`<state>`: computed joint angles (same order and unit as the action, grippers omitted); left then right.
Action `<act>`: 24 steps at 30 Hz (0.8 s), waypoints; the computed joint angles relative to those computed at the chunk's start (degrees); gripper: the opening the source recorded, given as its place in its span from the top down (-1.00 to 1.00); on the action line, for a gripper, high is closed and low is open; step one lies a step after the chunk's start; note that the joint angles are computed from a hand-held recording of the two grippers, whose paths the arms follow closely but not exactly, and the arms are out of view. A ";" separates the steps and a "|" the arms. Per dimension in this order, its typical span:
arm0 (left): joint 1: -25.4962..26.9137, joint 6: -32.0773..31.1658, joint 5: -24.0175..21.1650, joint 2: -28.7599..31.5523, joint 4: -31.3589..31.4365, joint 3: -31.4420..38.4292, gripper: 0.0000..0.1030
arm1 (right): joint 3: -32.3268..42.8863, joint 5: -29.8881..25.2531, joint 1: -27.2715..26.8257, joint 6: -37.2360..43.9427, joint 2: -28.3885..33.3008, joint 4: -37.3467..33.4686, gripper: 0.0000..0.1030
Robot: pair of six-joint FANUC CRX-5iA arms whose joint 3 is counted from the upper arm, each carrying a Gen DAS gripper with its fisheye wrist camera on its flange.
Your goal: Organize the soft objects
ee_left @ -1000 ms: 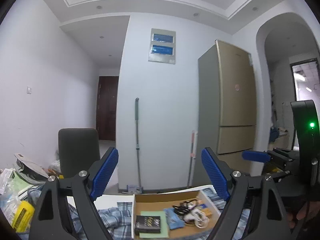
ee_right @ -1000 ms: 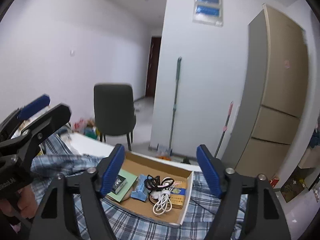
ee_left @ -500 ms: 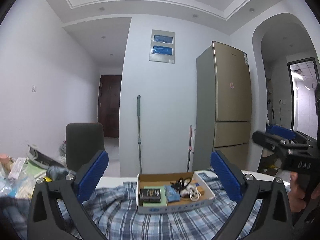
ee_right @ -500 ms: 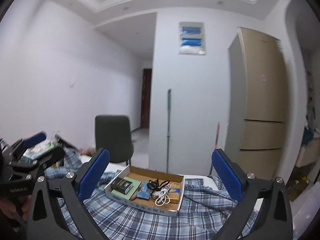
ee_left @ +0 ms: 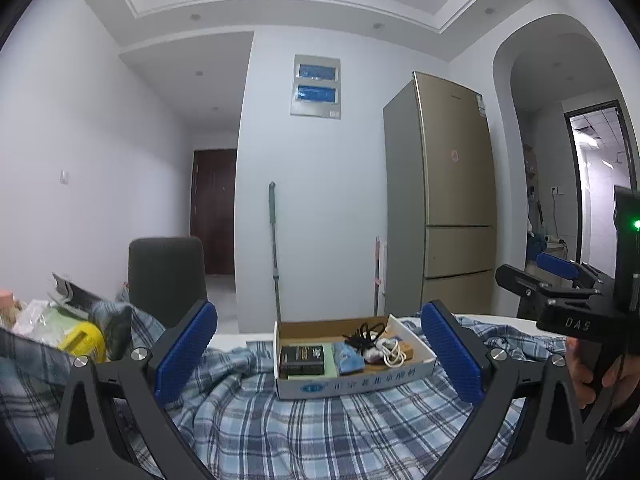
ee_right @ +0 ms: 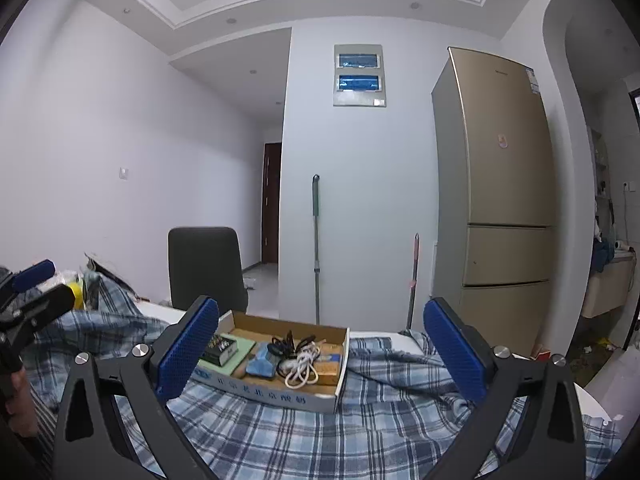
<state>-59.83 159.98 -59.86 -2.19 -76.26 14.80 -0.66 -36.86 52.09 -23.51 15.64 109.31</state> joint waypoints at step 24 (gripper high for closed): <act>-0.15 -1.28 -1.53 1.68 0.20 0.47 -1.00 | -0.99 0.53 0.75 3.66 0.81 -2.27 -0.99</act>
